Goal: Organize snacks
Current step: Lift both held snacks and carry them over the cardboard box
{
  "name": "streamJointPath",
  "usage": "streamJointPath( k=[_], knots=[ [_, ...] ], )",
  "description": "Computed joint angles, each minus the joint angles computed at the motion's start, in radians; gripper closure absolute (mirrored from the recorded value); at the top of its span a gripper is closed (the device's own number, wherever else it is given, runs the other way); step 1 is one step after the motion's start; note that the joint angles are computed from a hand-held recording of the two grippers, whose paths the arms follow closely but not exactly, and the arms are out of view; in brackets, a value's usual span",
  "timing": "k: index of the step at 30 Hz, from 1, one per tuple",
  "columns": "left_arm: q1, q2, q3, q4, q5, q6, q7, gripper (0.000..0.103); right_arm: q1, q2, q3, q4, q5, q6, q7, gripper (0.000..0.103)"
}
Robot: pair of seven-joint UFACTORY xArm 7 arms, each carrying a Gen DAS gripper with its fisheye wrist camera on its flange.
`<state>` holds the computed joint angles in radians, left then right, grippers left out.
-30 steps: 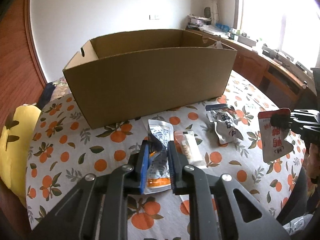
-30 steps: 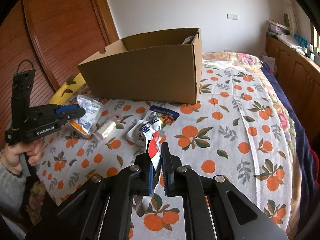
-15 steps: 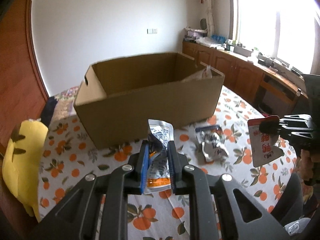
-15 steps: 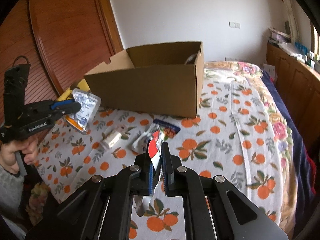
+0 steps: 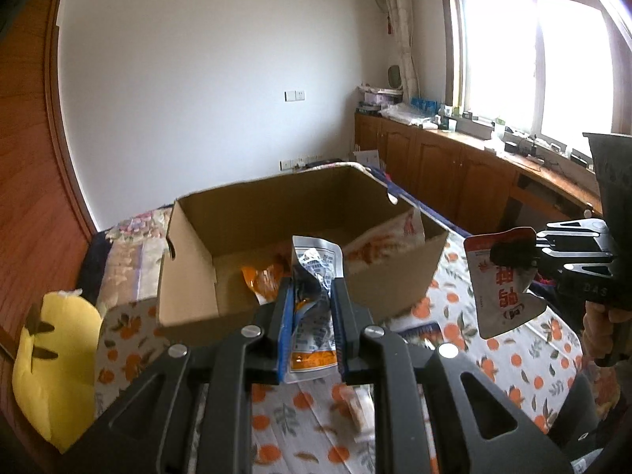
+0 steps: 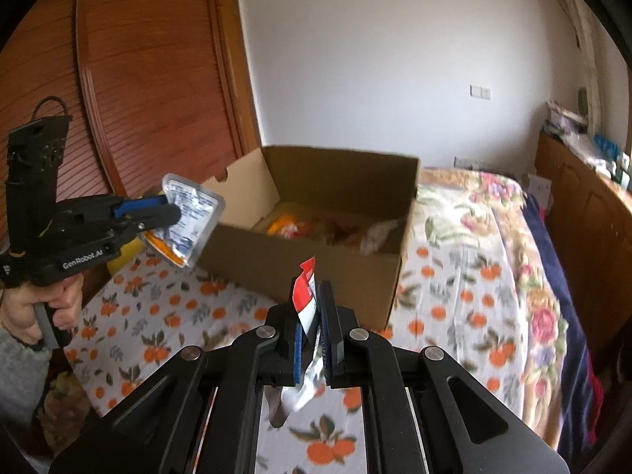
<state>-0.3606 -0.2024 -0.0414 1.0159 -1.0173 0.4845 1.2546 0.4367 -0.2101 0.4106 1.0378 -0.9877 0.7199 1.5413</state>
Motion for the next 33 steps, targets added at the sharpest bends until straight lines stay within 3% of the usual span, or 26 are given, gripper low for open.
streamJointPath(
  k=[18, 33],
  knots=[
    [0.068, 0.221, -0.075, 0.241, -0.095, -0.017, 0.052, 0.087, -0.004, 0.159, -0.11, 0.207, -0.033, -0.046, -0.202, 0.098],
    [0.151, 0.383, -0.165, 0.331, -0.129, -0.03, 0.042, 0.086, 0.035, 0.337, -0.241, 0.344, -0.031, -0.148, -0.246, 0.098]
  ],
)
